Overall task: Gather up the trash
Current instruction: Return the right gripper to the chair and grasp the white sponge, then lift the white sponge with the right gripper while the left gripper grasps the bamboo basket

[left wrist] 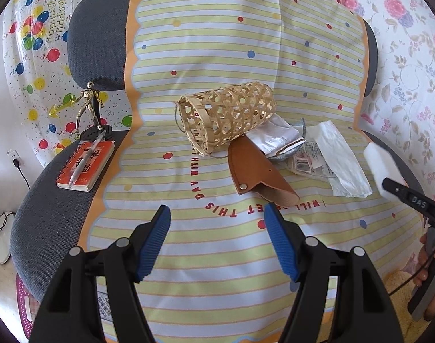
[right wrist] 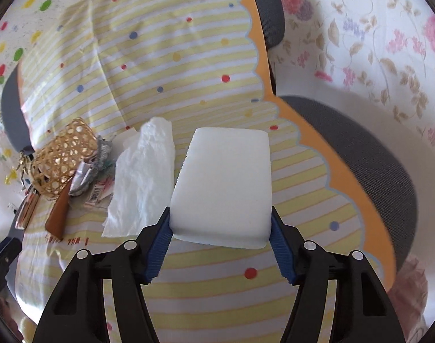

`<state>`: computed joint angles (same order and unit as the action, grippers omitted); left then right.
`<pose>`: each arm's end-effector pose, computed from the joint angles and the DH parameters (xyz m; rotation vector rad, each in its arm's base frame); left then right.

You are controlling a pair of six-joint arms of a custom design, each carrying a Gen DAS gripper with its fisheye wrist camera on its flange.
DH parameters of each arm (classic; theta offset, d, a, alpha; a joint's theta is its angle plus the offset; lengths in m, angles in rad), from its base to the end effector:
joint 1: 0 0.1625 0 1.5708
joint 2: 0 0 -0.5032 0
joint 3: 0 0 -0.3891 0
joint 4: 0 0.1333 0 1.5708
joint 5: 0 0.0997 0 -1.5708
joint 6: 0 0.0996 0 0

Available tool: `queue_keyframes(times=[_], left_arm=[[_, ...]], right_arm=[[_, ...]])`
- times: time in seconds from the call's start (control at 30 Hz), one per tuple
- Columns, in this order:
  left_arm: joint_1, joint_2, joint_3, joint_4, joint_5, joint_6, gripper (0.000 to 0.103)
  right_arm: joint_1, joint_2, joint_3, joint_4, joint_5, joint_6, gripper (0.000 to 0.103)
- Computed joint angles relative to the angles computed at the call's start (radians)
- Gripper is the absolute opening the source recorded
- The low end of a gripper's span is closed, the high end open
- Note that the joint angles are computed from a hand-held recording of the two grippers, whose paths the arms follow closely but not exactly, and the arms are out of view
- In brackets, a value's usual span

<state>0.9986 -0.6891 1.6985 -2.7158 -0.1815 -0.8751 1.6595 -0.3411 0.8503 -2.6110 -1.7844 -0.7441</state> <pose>-0.1828 -0.7110 0.1487 -0.3930 1.8623 -1.1450 0.1958 -0.9355 0.1077 1.0236 -2.5097 0.6040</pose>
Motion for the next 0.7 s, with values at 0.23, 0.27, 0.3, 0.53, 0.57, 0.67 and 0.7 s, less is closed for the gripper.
queue_keyframes(times=[0.23, 0.27, 0.3, 0.53, 0.57, 0.67, 0.7], left_arm=[[0.000, -0.009, 0.001, 0.002, 0.003, -0.010, 0.066], [0.000, -0.012, 0.000, 0.016, 0.009, -0.021, 0.066], [0.001, -0.016, -0.002, 0.033, 0.016, -0.033, 0.066], [0.005, -0.015, -0.009, 0.064, 0.008, -0.054, 0.066], [0.006, -0.014, -0.009, 0.066, 0.007, -0.054, 0.066], [0.011, -0.013, -0.008, 0.026, 0.002, -0.025, 0.066], [0.014, -0.008, -0.009, -0.046, 0.000, 0.038, 0.066]], right_arm=[[-0.006, -0.132, 0.178, -0.046, 0.149, -0.127, 0.061], [-0.005, -0.141, 0.189, -0.044, 0.152, -0.144, 0.062], [-0.003, -0.145, 0.196, -0.048, 0.145, -0.161, 0.062], [-0.003, -0.134, 0.195, -0.024, 0.093, -0.161, 0.063], [-0.004, -0.131, 0.192, -0.015, 0.089, -0.161, 0.064], [-0.004, -0.117, 0.176, 0.001, 0.062, -0.162, 0.064], [-0.004, -0.113, 0.172, 0.002, 0.054, -0.163, 0.064]])
